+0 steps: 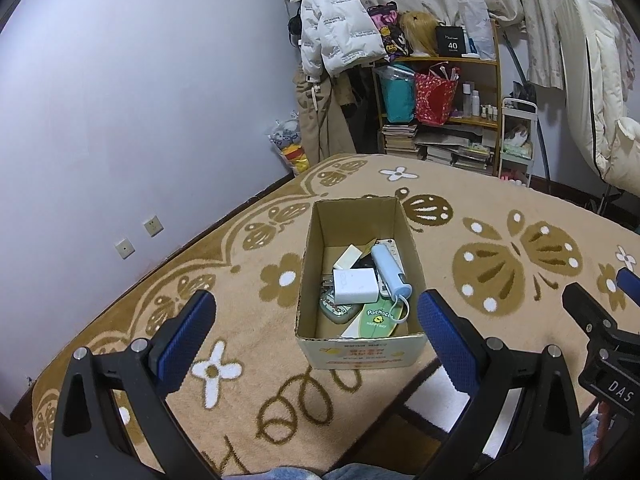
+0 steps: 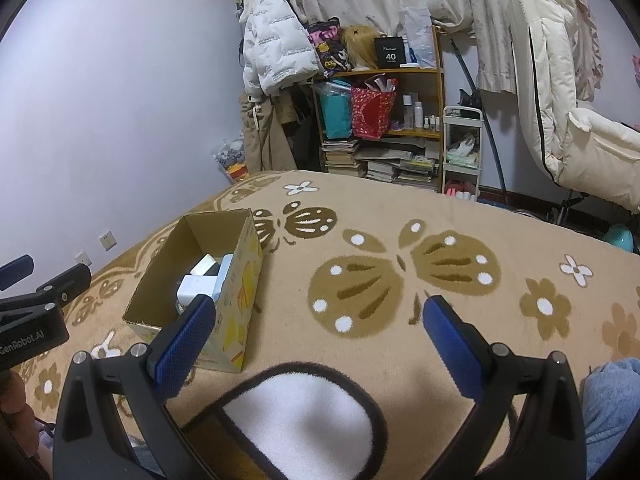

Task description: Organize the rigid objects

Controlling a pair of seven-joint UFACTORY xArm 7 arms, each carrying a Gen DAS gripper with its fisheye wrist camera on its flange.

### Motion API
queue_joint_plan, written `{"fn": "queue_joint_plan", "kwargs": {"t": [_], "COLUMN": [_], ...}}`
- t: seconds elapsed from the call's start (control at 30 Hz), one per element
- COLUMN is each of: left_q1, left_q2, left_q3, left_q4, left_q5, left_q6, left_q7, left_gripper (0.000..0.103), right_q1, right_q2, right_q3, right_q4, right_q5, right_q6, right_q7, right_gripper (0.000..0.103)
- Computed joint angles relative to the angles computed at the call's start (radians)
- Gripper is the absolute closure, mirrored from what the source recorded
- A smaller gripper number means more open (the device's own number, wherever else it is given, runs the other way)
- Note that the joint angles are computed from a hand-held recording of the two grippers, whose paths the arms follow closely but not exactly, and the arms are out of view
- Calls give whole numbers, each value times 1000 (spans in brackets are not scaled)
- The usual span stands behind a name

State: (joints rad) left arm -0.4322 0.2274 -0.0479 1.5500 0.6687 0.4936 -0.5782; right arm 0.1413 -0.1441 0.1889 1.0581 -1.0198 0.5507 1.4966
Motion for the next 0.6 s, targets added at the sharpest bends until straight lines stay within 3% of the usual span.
{"fn": "queue_joint_plan", "kwargs": {"t": [0.6], "left_q1": [-1], "left_q2": [-2], "left_q3": [-5], "left_q4": [-8], "left_q5": [-11], "left_q6": [-7], "left_q7": [39], "left_gripper": [3], "right_q1": [-7], "right_q2": [-11], "right_q3": [3], "right_q4": [-10], "right_q5": [1], "right_q6": [-5], "right_q7": [6], "right_gripper": [0]}}
